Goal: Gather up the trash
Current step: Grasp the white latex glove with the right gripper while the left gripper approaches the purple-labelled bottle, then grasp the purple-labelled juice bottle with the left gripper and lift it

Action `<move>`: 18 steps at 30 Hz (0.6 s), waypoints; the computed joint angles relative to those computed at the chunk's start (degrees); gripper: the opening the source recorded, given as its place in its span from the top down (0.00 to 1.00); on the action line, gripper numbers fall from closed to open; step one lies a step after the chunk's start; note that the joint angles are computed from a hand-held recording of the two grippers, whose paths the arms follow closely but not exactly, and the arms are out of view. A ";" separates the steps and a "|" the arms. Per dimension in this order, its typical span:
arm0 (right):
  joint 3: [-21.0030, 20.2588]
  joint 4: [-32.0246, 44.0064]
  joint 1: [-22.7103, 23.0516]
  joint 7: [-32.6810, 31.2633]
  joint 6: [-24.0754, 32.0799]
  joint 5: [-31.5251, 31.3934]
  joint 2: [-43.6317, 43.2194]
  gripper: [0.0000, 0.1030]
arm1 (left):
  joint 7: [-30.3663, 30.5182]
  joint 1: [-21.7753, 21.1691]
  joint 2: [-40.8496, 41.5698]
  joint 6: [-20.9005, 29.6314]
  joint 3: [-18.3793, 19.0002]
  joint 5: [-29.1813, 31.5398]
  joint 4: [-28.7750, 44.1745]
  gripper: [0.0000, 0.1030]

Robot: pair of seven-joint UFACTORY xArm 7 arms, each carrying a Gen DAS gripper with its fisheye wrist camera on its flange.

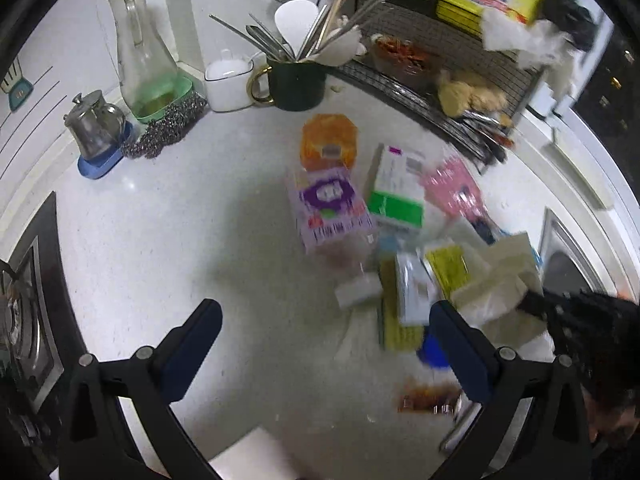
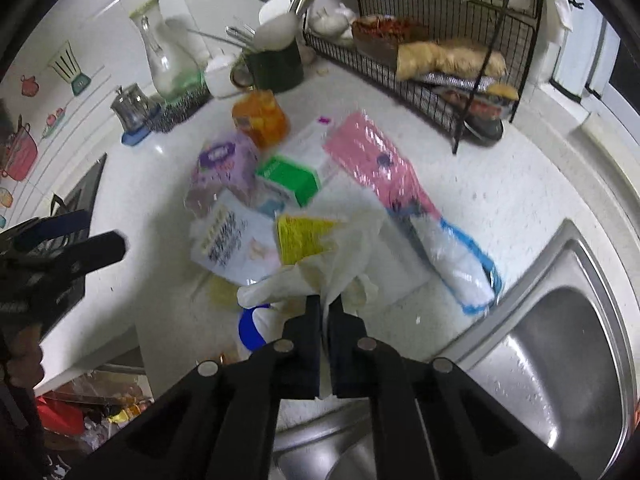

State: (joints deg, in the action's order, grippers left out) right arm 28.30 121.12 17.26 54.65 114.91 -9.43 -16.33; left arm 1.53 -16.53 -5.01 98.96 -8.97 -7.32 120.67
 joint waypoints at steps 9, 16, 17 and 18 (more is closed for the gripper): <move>-8.01 -15.91 -1.12 -5.84 -12.63 6.71 -7.18 0.97 | -6.33 -5.84 13.16 2.11 -1.19 9.26 11.30 0.00; -9.67 -21.90 -2.04 -7.14 -17.12 9.43 -9.59 0.97 | -5.12 -9.87 16.37 1.26 0.16 14.03 9.38 0.02; -9.91 -22.74 -2.14 -6.99 -17.61 9.94 -10.18 0.97 | -4.97 -9.97 15.84 0.45 0.22 14.20 8.08 0.04; -10.12 -23.45 -2.24 -6.94 -18.10 10.40 -10.65 0.97 | -4.81 -9.89 15.61 0.16 0.22 14.00 7.47 0.11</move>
State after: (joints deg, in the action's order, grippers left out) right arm 18.18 97.68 15.03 47.71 96.81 0.97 -26.98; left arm -3.28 -26.42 10.60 99.12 -8.75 6.68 128.15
